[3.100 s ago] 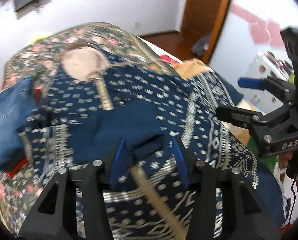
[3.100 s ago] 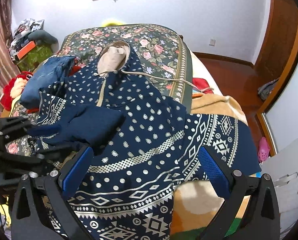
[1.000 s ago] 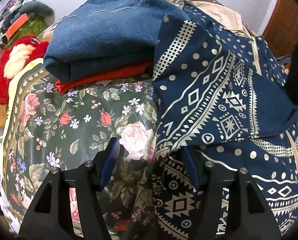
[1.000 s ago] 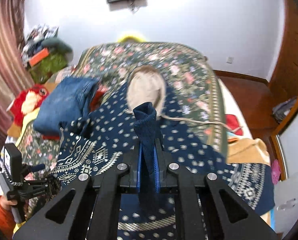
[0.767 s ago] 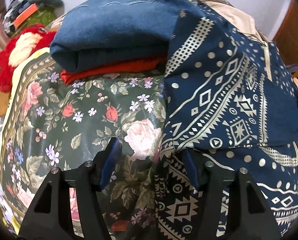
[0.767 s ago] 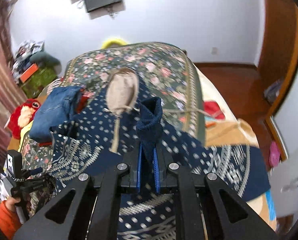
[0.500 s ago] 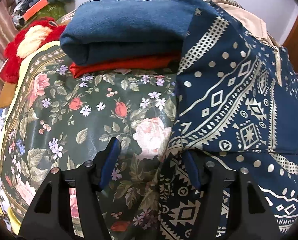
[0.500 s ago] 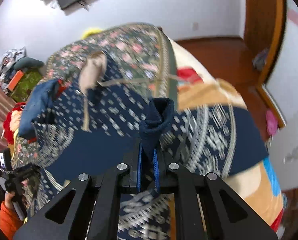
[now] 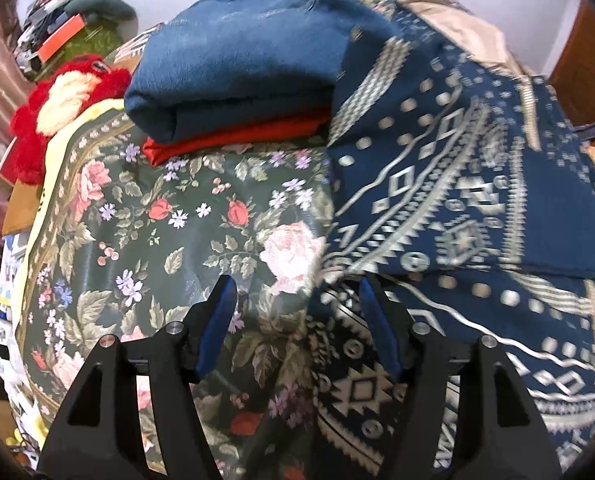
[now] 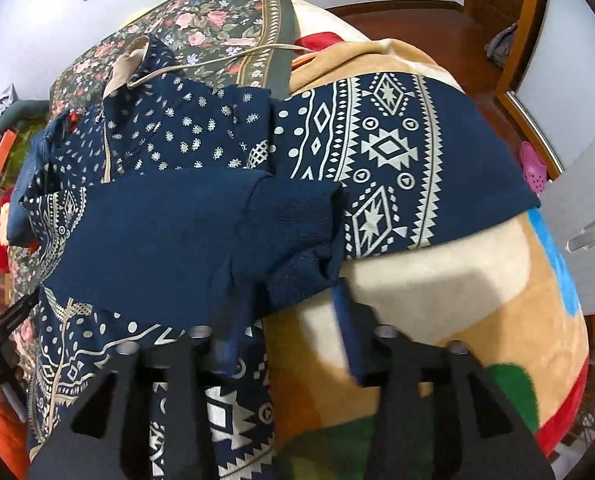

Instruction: Fold large clothes

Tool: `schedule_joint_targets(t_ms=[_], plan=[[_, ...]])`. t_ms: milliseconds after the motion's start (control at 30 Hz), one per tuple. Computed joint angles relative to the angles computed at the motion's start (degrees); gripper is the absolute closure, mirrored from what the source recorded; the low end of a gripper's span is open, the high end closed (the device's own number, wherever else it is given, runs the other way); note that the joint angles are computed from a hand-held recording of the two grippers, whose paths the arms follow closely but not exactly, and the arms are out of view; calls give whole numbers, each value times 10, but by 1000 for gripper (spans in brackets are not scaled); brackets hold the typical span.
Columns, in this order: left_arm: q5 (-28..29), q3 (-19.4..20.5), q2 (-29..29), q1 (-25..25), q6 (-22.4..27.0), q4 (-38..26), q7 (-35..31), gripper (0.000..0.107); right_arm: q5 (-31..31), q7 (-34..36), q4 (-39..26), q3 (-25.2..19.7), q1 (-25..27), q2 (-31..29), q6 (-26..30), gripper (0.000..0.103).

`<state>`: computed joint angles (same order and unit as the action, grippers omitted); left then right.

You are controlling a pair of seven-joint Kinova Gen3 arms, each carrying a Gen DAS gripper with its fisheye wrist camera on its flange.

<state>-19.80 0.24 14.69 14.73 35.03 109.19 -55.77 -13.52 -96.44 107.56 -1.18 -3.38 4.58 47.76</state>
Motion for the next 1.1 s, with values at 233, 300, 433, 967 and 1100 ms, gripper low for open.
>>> schedule_joint_targets(t_ms=[233,300,433,967,1100], plan=[[-17,26,-58,19,14,-13,-8,45,-68,72,4,21,38,-30,10,50],[-25,35,-63,25,16,-30,-9,44,-71,76,5,27,43,-40,2,49],[-29,49,-63,35,6,-57,-18,42,-71,69,12,42,59,-63,-22,39],[27,48,51,101,9,-163,-74,41,-200,143,15,69,207,64,-22,34],[35,38,68,108,20,-174,-81,41,-244,162,10,55,235,93,-33,34]])
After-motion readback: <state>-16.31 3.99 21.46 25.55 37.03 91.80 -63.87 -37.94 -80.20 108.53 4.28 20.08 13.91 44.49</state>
